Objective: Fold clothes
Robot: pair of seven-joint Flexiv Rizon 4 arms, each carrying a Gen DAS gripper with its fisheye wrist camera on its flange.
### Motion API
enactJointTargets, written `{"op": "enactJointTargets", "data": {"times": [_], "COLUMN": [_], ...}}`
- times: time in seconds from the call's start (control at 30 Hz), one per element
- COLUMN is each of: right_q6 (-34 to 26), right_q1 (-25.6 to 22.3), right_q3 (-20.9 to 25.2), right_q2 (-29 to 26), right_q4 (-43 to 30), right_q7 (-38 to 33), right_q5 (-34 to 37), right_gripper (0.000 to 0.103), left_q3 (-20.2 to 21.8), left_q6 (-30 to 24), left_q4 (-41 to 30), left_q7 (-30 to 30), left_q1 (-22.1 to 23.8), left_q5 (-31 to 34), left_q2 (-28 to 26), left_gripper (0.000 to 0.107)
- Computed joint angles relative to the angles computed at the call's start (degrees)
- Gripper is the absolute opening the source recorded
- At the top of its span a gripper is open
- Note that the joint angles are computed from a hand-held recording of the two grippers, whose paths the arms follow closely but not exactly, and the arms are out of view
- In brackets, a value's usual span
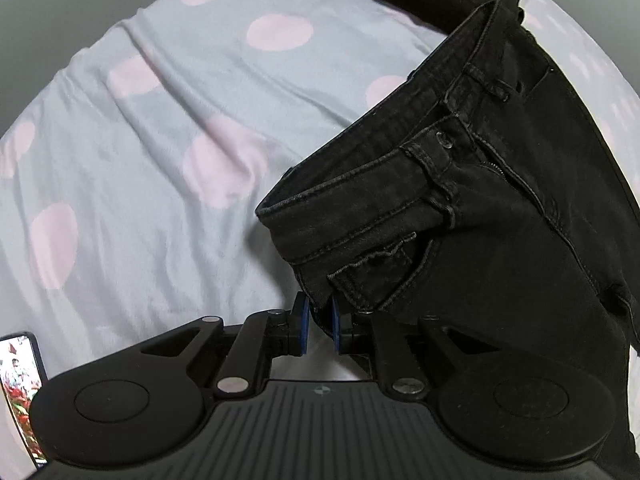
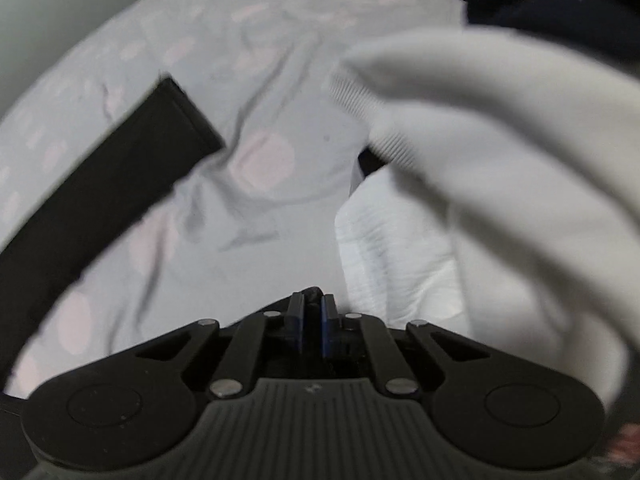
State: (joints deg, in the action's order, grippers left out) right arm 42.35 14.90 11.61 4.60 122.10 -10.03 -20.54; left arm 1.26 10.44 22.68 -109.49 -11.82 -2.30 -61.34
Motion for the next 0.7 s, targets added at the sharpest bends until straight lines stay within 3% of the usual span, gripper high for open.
{"op": "enactJointTargets", "data": {"times": [0.13,0.17,0.23,0.37,0.5,0.57,0.6,0.7], "right_q6": [-3.9,-5.0,-6.9,-11.7,-19.8,-23.8,-25.7,-30.6], "right_q1": [1.1,1.3,1.5,2.6,4.0,4.9,5.4,7.1], "right_q3": [0.1,0.2,0.2,0.0,0.2,0.6,0.9,1.5], "right_q2": [-0.7,-0.2,1.1,2.7,3.0,3.2,3.3,3.4], "right_q4": [-1.8,-2.2,-3.3,-7.9,-14.0,-16.7,-18.0,-20.4], "right_q7": [-8.9,-11.1,-15.4,-28.4,-40.6,-46.3,-49.6,-63.7], "right_q5": [2.5,2.4,2.6,8.8,12.4,12.8,13.1,14.9], "right_gripper": [0.014,0.014,0.025,0.030,0.034,0.035,0.038,0.042], "left_q3": [-0.2,-0.4,-0.6,-0.2,-0.9,-1.4,-1.6,-1.7], "left_q6": [0.5,0.5,-0.3,-3.1,5.7,11.2,13.2,17.5], "left_q4": [0.6,0.6,-0.1,-0.7,11.6,17.3,19.3,23.6], "left_q7": [3.1,5.9,11.0,20.0,34.0,41.1,44.4,53.9], "left_q1": [-0.4,-0.4,-0.4,-0.7,-1.6,-2.2,-2.6,-4.1], "left_q5": [0.5,0.7,1.0,1.9,4.7,6.1,6.8,8.9], "left_q2": [0.9,1.0,1.1,2.2,9.5,12.4,13.3,14.8], "left_gripper": [0.015,0.016,0.018,0.019,0.030,0.047,0.051,0.053]}}
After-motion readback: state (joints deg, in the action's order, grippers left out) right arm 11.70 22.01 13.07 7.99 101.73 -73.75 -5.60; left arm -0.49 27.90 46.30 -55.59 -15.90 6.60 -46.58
